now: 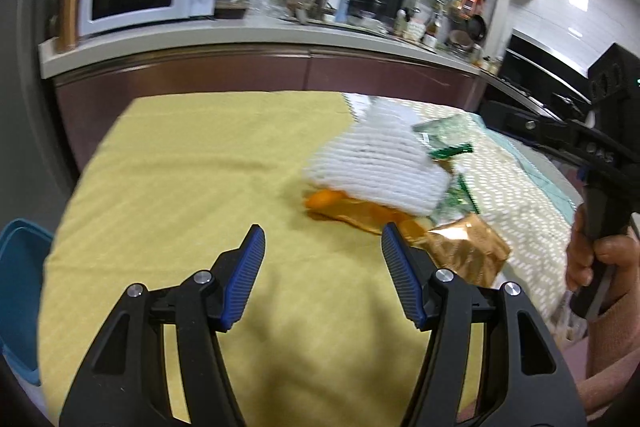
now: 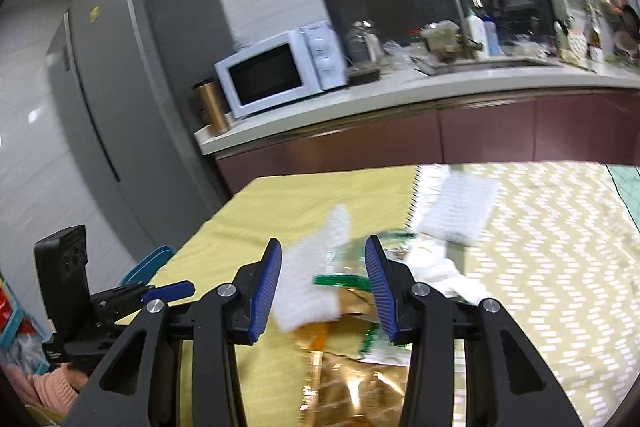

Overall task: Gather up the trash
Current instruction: 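Move both tools back over the trash pile on the table, then grasp a white foam net with the left tool while the right tool grasps another foam net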

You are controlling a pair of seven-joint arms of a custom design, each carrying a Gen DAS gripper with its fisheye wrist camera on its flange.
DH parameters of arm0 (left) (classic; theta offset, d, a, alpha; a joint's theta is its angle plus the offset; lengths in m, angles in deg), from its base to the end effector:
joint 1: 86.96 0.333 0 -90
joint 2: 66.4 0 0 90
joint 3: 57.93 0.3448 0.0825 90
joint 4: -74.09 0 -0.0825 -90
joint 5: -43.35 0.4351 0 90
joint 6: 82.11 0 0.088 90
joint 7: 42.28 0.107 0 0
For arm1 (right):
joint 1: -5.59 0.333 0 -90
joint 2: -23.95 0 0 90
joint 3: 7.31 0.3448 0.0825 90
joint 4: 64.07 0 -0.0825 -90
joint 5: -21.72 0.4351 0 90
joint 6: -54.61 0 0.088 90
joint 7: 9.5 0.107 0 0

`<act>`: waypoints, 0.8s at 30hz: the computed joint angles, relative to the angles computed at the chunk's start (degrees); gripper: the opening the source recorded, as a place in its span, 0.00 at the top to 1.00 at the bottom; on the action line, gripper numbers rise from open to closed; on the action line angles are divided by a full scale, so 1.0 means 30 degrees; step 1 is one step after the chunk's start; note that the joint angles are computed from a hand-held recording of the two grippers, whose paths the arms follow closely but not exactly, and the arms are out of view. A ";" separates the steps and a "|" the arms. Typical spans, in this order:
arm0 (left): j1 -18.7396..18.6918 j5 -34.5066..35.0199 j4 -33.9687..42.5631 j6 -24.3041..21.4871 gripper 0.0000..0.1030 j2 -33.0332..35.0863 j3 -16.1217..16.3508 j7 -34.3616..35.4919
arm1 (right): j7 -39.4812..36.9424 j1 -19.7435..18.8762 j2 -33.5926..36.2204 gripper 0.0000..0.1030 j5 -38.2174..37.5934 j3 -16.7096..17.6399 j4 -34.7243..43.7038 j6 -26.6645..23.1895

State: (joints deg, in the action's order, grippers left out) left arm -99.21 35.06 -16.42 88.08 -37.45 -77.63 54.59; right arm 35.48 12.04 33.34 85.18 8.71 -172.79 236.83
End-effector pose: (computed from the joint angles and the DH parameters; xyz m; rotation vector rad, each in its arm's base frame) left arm 0.7056 -0.3642 0.4689 -1.3969 2.1683 -1.2228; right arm 0.6542 0.1699 0.5153 -1.4840 1.4575 -0.5238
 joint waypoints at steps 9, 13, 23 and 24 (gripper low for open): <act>-0.0305 -0.0812 0.3398 -0.2782 0.42 0.2221 -0.0850 0.1163 | 0.0480 -0.0418 0.0621 0.60 0.0678 -0.0148 0.0474 -0.1225; -0.0499 -0.1516 0.5099 -0.4117 0.42 0.3269 -0.1009 0.1404 | 0.0470 -0.0141 0.0854 0.60 0.1034 -0.0526 0.0878 -0.1690; -0.0889 -0.3423 0.9544 -0.7436 0.48 0.6033 -0.1159 0.1323 | -0.1513 0.0181 0.0828 0.75 0.4095 -0.1297 0.1171 -0.3074; -0.0942 -0.3562 0.9938 -0.7644 0.53 0.6281 -0.1143 0.1299 | -0.1903 0.0227 0.0761 0.77 0.4556 -0.1380 0.1132 -0.3187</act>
